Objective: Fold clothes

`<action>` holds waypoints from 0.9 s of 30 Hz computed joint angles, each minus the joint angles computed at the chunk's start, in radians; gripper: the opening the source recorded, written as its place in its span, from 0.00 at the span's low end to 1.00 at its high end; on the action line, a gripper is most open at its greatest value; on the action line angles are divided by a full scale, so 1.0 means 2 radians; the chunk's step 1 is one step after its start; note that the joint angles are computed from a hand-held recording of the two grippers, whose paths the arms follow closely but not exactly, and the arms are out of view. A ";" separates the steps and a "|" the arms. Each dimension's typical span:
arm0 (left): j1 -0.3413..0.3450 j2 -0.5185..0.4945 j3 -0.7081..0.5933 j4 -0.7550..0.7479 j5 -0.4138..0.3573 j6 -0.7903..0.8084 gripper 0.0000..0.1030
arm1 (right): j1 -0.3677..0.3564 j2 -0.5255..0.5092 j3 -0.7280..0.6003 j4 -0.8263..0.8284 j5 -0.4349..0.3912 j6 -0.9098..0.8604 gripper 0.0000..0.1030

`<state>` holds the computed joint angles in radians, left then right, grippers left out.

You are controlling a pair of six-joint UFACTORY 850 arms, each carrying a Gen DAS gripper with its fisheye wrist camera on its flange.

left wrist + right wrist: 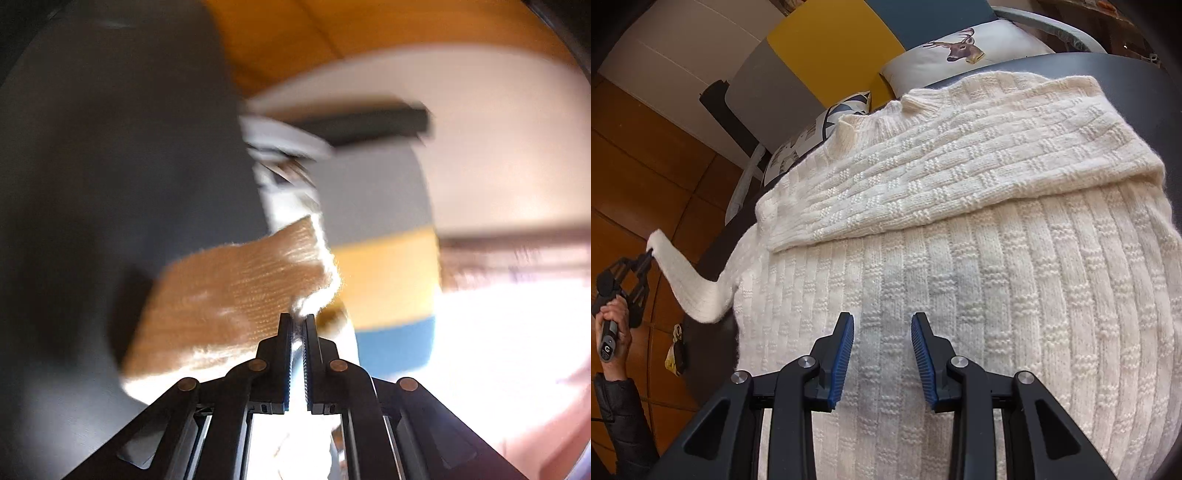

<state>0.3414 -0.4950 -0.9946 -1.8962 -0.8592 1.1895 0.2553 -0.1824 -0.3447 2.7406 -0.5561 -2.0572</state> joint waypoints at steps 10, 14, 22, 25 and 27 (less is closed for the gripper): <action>-0.184 0.009 -0.016 0.018 0.027 0.021 0.05 | -0.051 0.032 0.041 -0.029 -0.025 0.005 0.32; -0.248 0.000 -0.017 0.046 0.056 0.016 0.05 | -0.067 0.032 0.046 -0.035 -0.030 0.005 0.32; -0.334 -0.036 -0.025 0.104 0.109 0.005 0.05 | -0.086 0.003 0.021 -0.068 -0.060 0.021 0.32; -0.337 -0.059 -0.040 0.140 0.094 -0.012 0.16 | -0.098 -0.023 0.001 -0.100 -0.108 0.056 0.32; -0.332 -0.063 -0.040 0.144 0.077 -0.006 0.24 | -0.107 -0.046 -0.013 -0.120 -0.157 0.087 0.32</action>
<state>-0.3219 -0.6214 -1.0751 -1.6085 -0.7044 1.1778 0.0407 -0.2737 -0.3701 2.5003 -0.8703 -1.8829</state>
